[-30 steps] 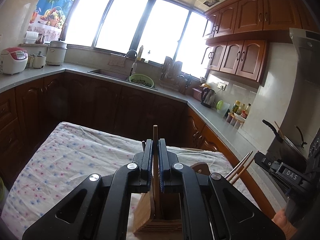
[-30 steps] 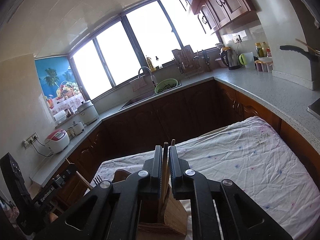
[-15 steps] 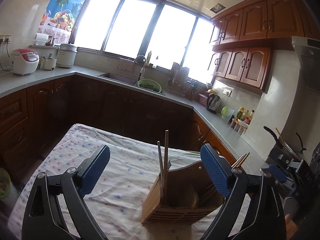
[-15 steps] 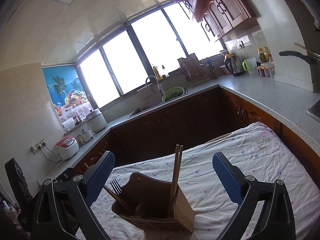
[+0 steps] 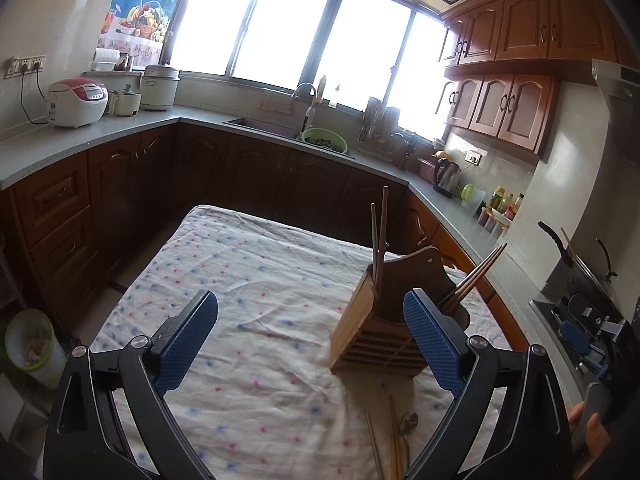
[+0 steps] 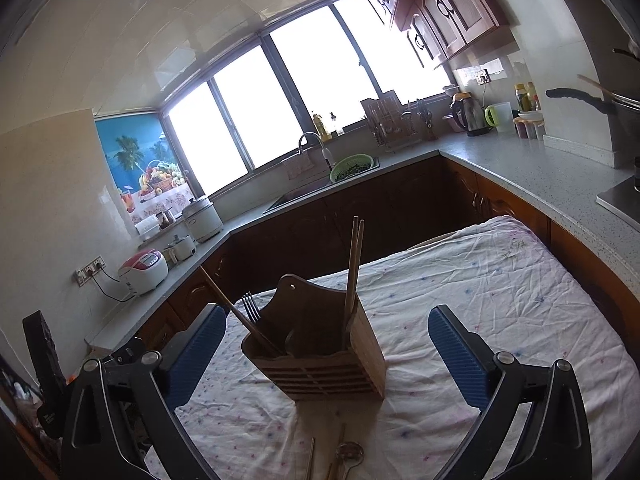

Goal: Organize utensils
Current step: 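Withdraw both open tools from the holder back toward the loose utensils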

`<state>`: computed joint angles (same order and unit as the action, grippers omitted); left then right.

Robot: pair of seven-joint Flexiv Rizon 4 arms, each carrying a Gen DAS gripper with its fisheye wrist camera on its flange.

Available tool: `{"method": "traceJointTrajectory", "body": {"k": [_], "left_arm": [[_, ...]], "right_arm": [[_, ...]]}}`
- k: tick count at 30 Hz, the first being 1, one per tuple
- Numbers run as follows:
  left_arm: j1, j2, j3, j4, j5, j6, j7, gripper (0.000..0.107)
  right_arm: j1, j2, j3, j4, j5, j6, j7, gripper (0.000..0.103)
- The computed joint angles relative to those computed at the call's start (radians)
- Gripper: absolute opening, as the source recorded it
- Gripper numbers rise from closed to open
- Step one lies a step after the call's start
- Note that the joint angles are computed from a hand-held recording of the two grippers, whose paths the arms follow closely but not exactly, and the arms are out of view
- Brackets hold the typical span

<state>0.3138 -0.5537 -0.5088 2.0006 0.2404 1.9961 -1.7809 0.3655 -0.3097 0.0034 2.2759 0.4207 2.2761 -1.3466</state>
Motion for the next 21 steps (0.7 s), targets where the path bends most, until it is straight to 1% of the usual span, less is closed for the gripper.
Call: {"method": "traceJointTrajectory", "body": {"k": [3, 6, 10, 15, 19, 21], "left_arm": [[0.039, 0.027, -0.018, 0.054, 0.019, -0.001, -0.016, 0.096], [0.079, 0.045, -0.039, 0.104, 0.044, 0.013, -0.031, 0.096], [0.09, 0.076, -0.032, 0.157, 0.07, 0.033, -0.055, 0.097], [0.107, 0.101, -0.035, 0.206, 0.116, 0.042, -0.076, 0.098], [0.117, 0.103, -0.047, 0.231, 0.142, 0.033, -0.075, 0.098], [0.119, 0.097, -0.052, 0.24, 0.148, 0.033, -0.069, 0.098]], "right_arm": [[0.01, 0.022, 0.013, 0.04, 0.013, 0.001, -0.004, 0.102], [0.05, 0.047, 0.009, 0.07, 0.069, -0.007, -0.043, 0.102], [0.081, 0.074, 0.028, 0.112, 0.124, 0.012, -0.078, 0.102], [0.151, 0.102, 0.038, 0.134, 0.248, 0.018, -0.193, 0.102], [0.186, 0.112, 0.057, 0.144, 0.33, 0.013, -0.263, 0.102], [0.192, 0.11, 0.071, 0.149, 0.354, 0.014, -0.274, 0.102]]}}
